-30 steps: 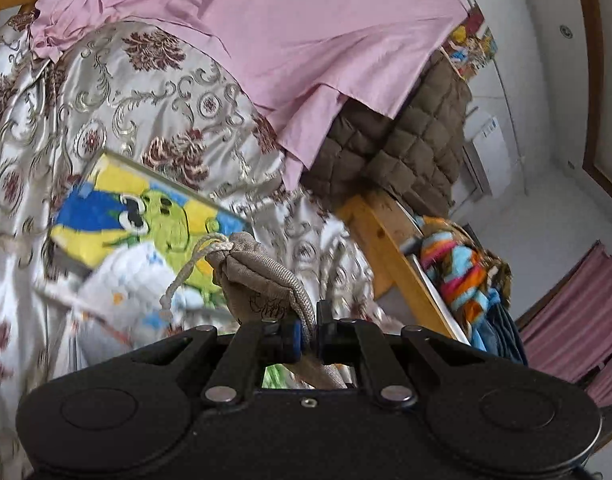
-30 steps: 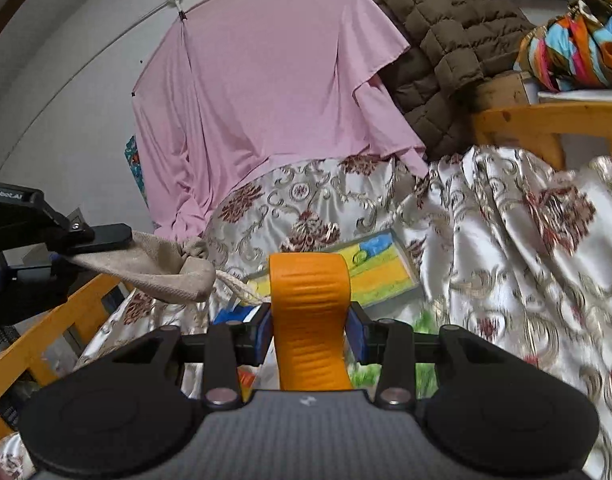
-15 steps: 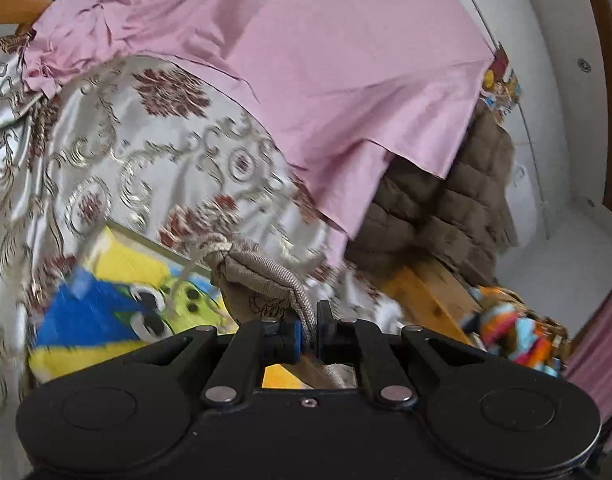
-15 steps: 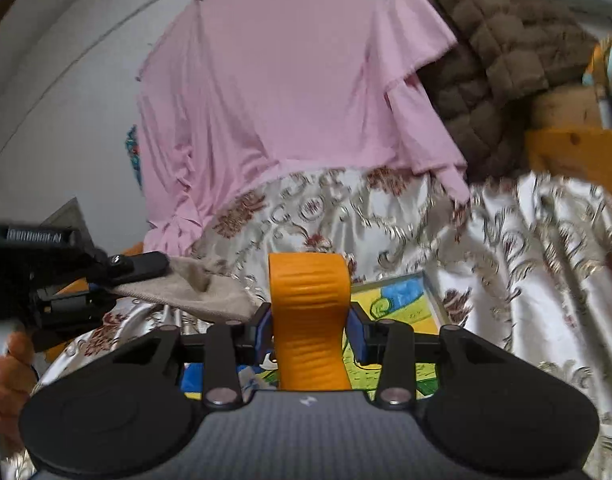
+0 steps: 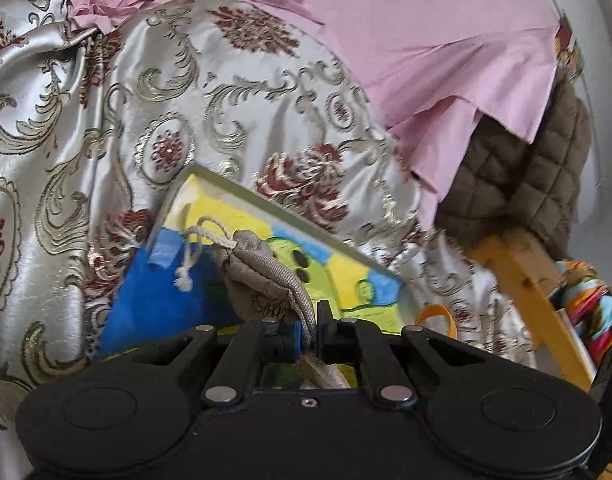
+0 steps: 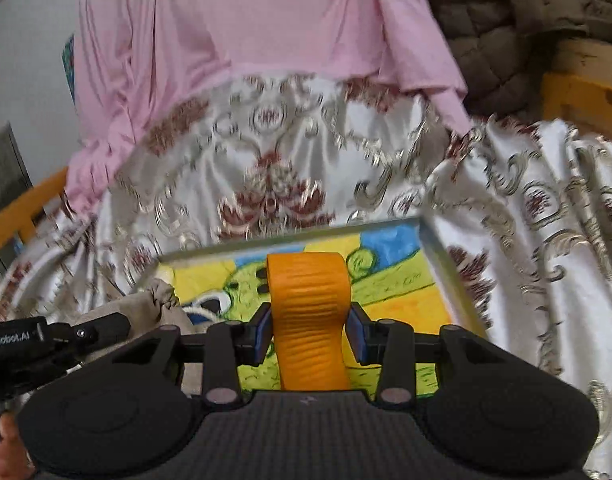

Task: Organize soft objects
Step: 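Lift and carry the orange piece with the right tool while the left tool carries the pouch to the tray, then open the right tool over the cartoon tray while the left tool releases the pouch there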

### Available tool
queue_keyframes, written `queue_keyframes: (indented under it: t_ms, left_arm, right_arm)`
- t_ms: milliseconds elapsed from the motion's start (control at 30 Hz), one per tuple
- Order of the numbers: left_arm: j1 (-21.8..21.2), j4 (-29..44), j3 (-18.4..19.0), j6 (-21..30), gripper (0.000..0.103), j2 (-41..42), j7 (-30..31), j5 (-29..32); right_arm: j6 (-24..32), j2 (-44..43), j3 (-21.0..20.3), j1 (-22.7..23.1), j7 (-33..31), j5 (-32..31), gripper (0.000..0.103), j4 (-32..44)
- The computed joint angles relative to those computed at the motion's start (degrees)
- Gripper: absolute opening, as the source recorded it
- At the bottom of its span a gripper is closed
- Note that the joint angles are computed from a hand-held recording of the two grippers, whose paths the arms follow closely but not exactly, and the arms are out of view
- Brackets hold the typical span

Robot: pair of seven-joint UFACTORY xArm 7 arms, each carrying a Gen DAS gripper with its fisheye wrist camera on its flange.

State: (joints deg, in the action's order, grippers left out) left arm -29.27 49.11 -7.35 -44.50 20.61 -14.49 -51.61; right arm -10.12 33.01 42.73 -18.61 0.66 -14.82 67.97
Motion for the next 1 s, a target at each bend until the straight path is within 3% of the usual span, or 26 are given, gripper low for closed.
queue_keyframes:
  t_ms: [100,333,433,533,600,700,833,1000]
  left_arm:
    - [-0.6,1.0,0.4,1.3,0.007,0.5,2.3,-3.1]
    - [-1.5,3.7,0.6,4.1,0.008,0.9,8.8,-9.9]
    - [-1.8,5.5,0.6,5.7,0.015,1.5,12.6,-13.8]
    - [-2.1,7.0,0.2,6.0,0.019,1.6,16.2,-17.9]
    - [-2.1,7.9,-0.3,6.0,0.029,1.2,19.0,-21.0]
    - [-2.5,10.7,-1.8,3.9,0.044,0.7,26.9,-27.9]
    - [-2.3,14.8,-5.2,-3.2,0.067,0.0,37.4,-36.6]
    - [-2.8,17.6,-9.6,-12.4,0.079,-1.4,46.3,-40.9]
  right_arm:
    - [1.5,-0.4,-5.7,6.6,0.0,1.8,0.043,1.8]
    - [5.2,0.1,-10.7,13.5,-3.7,6.5,0.045,4.5]
    - [5.7,-0.1,-13.2,16.6,-5.5,8.2,0.045,5.2]
    - [6.1,0.1,-12.3,16.3,-7.5,10.2,0.049,5.4]
    - [6.0,-0.3,-12.5,16.6,-8.5,11.3,0.052,5.1]
    - [5.5,-1.0,-9.9,13.9,-10.2,12.5,0.060,3.7]
    - [3.1,-2.5,-4.0,7.4,-11.2,12.7,0.073,0.3]
    - [1.4,-4.3,8.5,-6.8,-9.5,8.1,0.083,-4.9]
